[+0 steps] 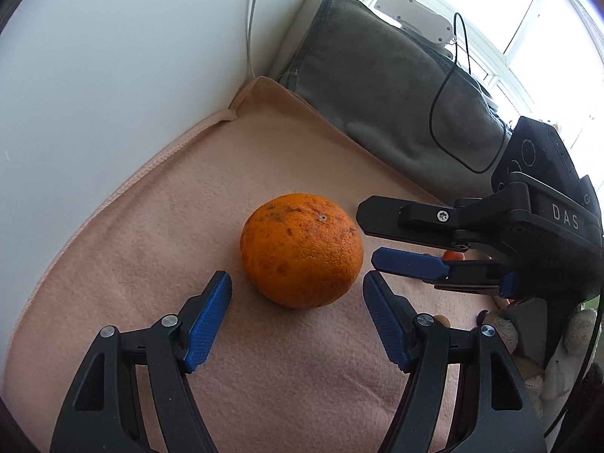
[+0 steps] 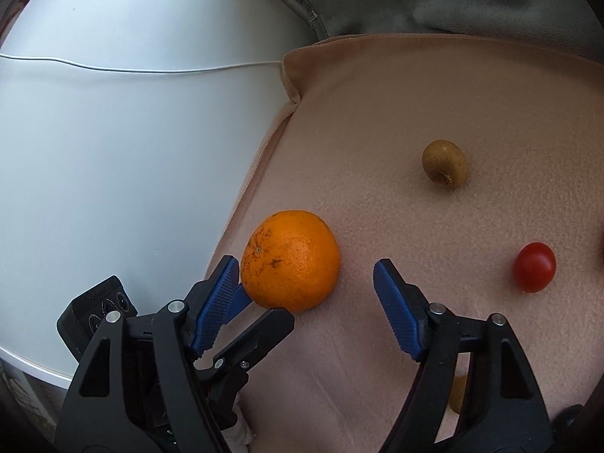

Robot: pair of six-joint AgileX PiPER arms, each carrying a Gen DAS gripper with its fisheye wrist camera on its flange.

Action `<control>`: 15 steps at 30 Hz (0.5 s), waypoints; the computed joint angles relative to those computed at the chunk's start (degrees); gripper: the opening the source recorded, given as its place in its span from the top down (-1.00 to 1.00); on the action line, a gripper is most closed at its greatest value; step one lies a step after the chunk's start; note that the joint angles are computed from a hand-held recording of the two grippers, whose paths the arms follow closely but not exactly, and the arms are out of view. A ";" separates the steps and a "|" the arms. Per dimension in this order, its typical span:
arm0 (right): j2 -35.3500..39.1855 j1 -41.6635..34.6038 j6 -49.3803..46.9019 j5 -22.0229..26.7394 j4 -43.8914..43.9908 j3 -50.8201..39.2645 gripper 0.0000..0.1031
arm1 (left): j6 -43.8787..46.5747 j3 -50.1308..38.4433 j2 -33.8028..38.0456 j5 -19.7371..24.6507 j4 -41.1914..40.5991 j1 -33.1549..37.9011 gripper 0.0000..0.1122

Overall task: Organize fruits
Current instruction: 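Close the right tool on the big rough orange and lift it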

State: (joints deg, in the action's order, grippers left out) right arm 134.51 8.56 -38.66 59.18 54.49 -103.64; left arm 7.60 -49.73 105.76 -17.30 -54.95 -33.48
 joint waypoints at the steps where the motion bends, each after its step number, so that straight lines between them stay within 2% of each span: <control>1: 0.52 0.22 0.54 0.19 0.02 -0.65 -0.48 | -0.84 -0.08 0.02 0.26 0.97 0.26 -0.28; 7: 2.99 1.99 3.59 -0.53 -1.80 -4.58 -0.46 | -0.39 -1.84 1.00 1.65 1.79 1.55 -0.27; 9: 3.64 2.35 4.33 -0.71 -2.33 -5.67 -0.35 | -2.21 -2.13 1.45 1.93 3.94 2.00 -0.28; 13: 4.25 2.29 4.54 0.04 -2.01 -6.34 -0.32 | -2.87 -2.60 1.97 2.37 5.25 2.38 -0.27; 15: 5.01 2.36 4.57 0.63 -1.62 -7.38 -0.23 | -3.77 -1.94 1.68 2.24 6.28 2.08 -0.24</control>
State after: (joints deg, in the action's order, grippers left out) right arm 139.53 10.91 -34.10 59.80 52.87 -111.02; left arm 3.84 -51.67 107.44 -15.05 -48.67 -31.41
